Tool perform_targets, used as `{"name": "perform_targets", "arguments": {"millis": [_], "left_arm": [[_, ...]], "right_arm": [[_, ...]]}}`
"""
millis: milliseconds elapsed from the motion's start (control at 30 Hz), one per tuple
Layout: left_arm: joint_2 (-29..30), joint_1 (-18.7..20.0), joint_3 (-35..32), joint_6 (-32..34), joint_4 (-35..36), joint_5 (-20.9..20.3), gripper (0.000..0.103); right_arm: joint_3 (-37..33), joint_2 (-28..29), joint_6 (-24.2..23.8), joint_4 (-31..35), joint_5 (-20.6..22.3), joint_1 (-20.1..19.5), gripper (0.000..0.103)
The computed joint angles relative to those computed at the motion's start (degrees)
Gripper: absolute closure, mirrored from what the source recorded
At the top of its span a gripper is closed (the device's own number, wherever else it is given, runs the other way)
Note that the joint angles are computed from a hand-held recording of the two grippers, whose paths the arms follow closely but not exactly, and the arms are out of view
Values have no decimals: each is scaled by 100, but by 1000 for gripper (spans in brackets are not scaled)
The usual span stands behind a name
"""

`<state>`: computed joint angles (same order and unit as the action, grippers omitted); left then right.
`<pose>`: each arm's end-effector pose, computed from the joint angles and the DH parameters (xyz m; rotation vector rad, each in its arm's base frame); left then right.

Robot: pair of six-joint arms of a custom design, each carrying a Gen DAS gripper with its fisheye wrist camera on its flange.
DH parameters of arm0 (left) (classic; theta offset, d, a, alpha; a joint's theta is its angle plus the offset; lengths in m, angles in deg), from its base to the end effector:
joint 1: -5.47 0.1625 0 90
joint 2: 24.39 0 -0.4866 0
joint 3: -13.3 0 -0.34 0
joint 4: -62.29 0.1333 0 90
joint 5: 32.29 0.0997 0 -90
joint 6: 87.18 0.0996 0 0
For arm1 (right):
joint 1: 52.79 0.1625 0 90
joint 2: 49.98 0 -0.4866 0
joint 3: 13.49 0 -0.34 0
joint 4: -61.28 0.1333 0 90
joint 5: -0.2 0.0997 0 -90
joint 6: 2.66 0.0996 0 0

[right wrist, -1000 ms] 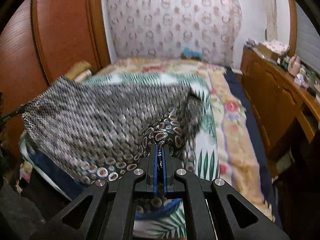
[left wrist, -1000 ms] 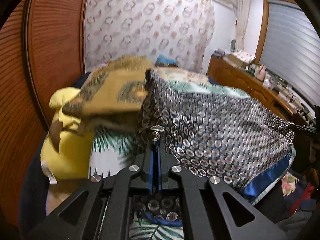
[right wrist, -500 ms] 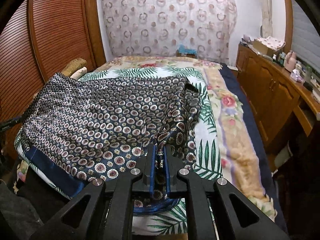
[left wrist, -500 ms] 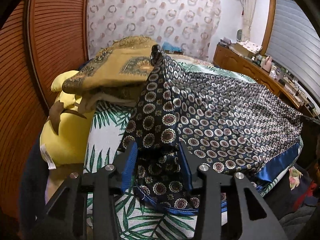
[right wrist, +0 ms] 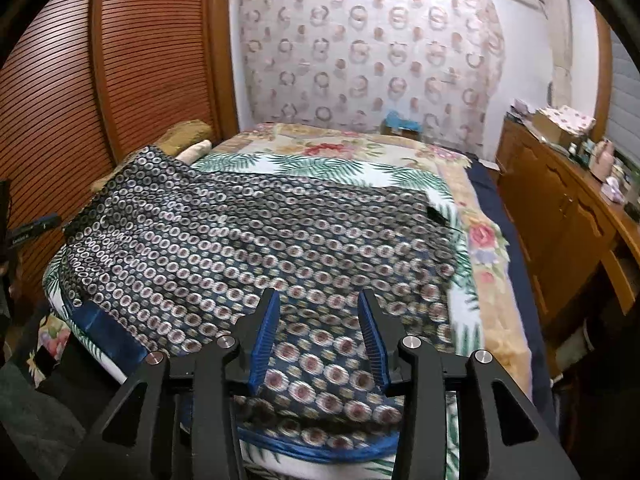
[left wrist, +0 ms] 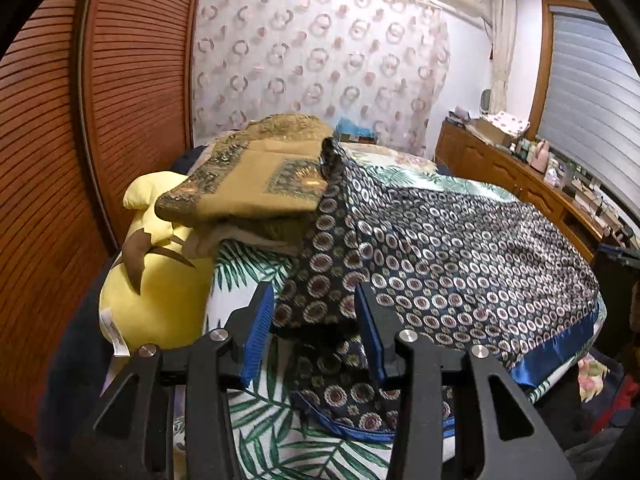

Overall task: Fold small clothes
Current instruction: 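Release the shirt and smooth it flat with both open grippers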

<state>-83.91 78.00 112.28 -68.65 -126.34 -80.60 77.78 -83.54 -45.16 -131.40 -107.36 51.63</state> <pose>0.0029 -0.6554 0.4133 0.2216 2.1810 -1.2089 0.2805 -0.6762 0.1474 1.0568 -2.2870 0.9154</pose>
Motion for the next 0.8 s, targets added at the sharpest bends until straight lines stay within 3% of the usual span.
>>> {"name": "perform_targets", "arguments": {"millis": [133,267,500,733,800], "left_arm": [[59,84,-212,-37,258,-121,55],[141,221,-479,-243,1025,-371,52],[276,384,-755,-798,1857,-215,52],[335,403,-796,-809,1818,-144,52],[348,399,-804,-788,1794,-120,52]], "right_arm": [[-176,212,-27,213,88,40,52],[-374,413,-150,354,8,99,50],[-658,610,-298,581,6,89,50],[-702,631,-160,692,68,35,48],[-776,693,-146,698,10,29,37]]}}
